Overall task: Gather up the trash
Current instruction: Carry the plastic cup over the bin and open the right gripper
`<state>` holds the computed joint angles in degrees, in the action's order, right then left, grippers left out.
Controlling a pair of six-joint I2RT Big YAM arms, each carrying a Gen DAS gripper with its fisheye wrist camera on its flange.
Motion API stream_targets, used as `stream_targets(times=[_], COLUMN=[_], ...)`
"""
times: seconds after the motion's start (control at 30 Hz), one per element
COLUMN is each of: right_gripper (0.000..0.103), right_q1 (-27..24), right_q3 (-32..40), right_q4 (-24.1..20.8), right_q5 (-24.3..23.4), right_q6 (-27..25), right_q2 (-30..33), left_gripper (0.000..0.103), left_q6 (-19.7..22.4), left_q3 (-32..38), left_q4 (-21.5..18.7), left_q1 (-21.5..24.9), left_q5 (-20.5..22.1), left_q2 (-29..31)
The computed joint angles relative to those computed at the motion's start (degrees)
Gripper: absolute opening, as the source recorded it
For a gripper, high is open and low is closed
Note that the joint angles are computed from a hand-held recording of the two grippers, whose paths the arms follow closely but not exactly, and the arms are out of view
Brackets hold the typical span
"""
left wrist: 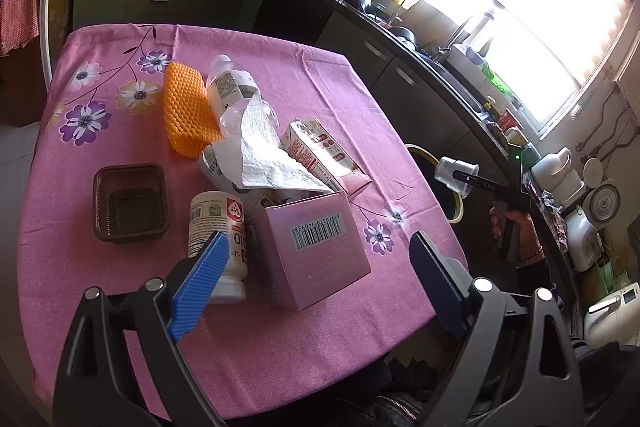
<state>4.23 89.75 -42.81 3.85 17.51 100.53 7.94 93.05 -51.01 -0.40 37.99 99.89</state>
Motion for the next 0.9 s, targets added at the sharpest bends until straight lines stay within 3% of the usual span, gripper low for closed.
stream_targets(times=[0.07, 0.47, 0.63, 0.77, 0.9], right_gripper=[0.093, 0.093, 0.093, 0.093, 0.093], right_q1=[-0.17, 2.32, 3.57, 4.45, 5.2], right_q3=[1.32, -1.89, -2.71, -4.26, -6.16], right_q4=[-0.29, 1.79, 3.18, 6.12, 8.84], right_q5=[1.49, -0.42, -1.68, -3.5, -4.66], right_q6=[0.65, 2.7, 2.89, 2.67, 2.73], right_q2=[1.58, -0.37, -1.06, -2.18, -3.3], left_gripper=[0.087, 0.087, 0.091, 0.091, 0.091], left_q6=[0.37, 3.68, 1.25, -3.44, -5.92], left_q3=[0.47, 3.79, 2.72, 0.64, -0.64], left_q4=[-0.75, -7.31, -5.7, -1.65, -0.21], left_q1=[-0.15, -3.11, -5.99, -7.91, -9.1], left_q5=[-0.55, -5.82, -12.2, -20.58, -23.08], left_q2=[0.26, 2.46, 2.17, 1.52, 0.93])
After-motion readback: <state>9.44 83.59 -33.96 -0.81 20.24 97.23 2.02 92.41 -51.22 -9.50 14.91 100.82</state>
